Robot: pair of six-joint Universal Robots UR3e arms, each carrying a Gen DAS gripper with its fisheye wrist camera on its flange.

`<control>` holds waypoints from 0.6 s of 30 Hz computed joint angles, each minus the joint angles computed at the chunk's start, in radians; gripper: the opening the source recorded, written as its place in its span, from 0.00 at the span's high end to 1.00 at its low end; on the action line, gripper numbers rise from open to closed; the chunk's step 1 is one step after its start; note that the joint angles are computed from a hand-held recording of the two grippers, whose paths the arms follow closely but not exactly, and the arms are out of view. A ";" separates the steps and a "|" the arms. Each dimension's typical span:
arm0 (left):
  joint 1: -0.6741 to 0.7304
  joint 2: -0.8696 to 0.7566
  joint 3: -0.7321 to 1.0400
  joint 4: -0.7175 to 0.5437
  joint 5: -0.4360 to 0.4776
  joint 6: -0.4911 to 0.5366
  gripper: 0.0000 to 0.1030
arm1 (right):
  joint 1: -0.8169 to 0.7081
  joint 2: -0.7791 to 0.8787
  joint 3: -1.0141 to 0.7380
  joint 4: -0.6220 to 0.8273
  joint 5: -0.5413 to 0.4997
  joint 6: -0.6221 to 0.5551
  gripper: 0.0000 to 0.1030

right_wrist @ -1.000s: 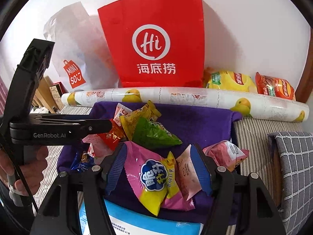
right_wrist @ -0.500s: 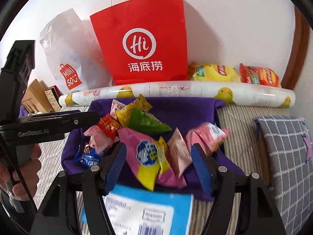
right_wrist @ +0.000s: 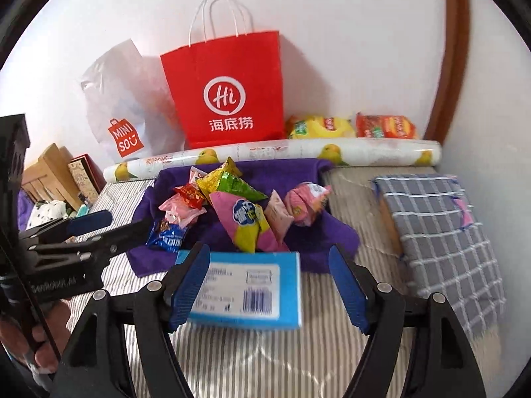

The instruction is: Organize snacks

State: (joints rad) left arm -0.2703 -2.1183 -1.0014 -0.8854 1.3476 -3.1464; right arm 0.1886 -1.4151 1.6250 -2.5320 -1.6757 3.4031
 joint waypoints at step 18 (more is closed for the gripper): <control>-0.075 0.487 -0.527 0.176 0.114 -0.050 0.05 | 0.209 -0.368 0.200 0.153 -0.216 0.206 0.06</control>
